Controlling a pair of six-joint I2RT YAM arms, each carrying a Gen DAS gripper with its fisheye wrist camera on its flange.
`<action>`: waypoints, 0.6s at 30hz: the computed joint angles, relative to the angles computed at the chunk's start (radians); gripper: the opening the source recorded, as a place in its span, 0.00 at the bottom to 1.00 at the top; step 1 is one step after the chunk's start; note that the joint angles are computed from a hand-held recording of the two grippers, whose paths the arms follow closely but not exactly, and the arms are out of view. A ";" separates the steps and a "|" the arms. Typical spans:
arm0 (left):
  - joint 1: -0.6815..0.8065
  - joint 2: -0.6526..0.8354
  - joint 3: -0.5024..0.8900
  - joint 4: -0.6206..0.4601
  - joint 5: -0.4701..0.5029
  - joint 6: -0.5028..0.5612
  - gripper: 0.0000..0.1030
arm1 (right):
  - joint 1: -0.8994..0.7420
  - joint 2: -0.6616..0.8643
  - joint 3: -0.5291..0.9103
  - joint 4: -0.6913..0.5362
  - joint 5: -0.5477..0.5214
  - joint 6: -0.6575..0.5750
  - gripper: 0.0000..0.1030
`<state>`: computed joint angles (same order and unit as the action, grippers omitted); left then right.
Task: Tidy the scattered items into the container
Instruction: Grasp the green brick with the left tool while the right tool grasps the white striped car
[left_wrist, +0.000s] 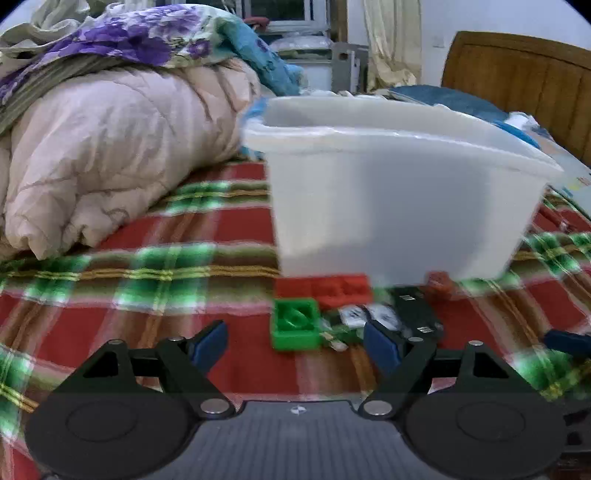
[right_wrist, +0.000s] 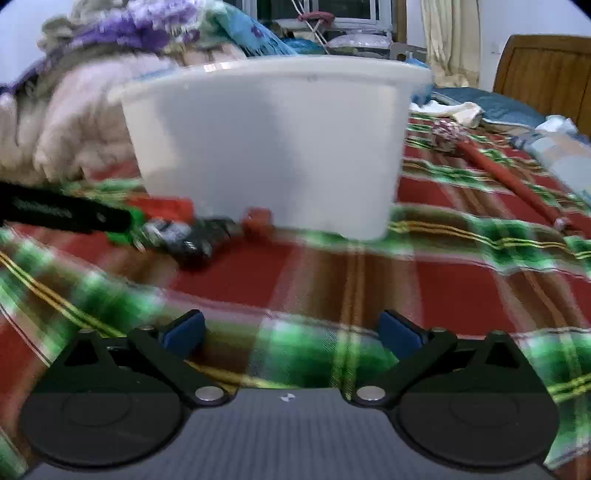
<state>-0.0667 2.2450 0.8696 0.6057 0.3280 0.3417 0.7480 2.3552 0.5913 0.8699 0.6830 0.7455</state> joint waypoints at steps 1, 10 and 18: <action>0.001 0.016 0.033 -0.028 -0.001 0.000 0.81 | -0.002 -0.005 0.003 0.014 -0.001 -0.009 0.96; 0.039 0.137 0.197 -0.152 0.117 0.023 0.83 | -0.027 0.011 0.249 -0.218 0.037 -0.108 0.86; 0.080 0.156 0.217 -0.160 0.127 0.138 0.79 | -0.035 0.044 0.289 -0.285 0.077 -0.013 0.78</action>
<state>0.0131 2.4013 1.0869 0.4456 0.4547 0.4798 0.7133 2.3992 0.8805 0.5850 0.7599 0.7322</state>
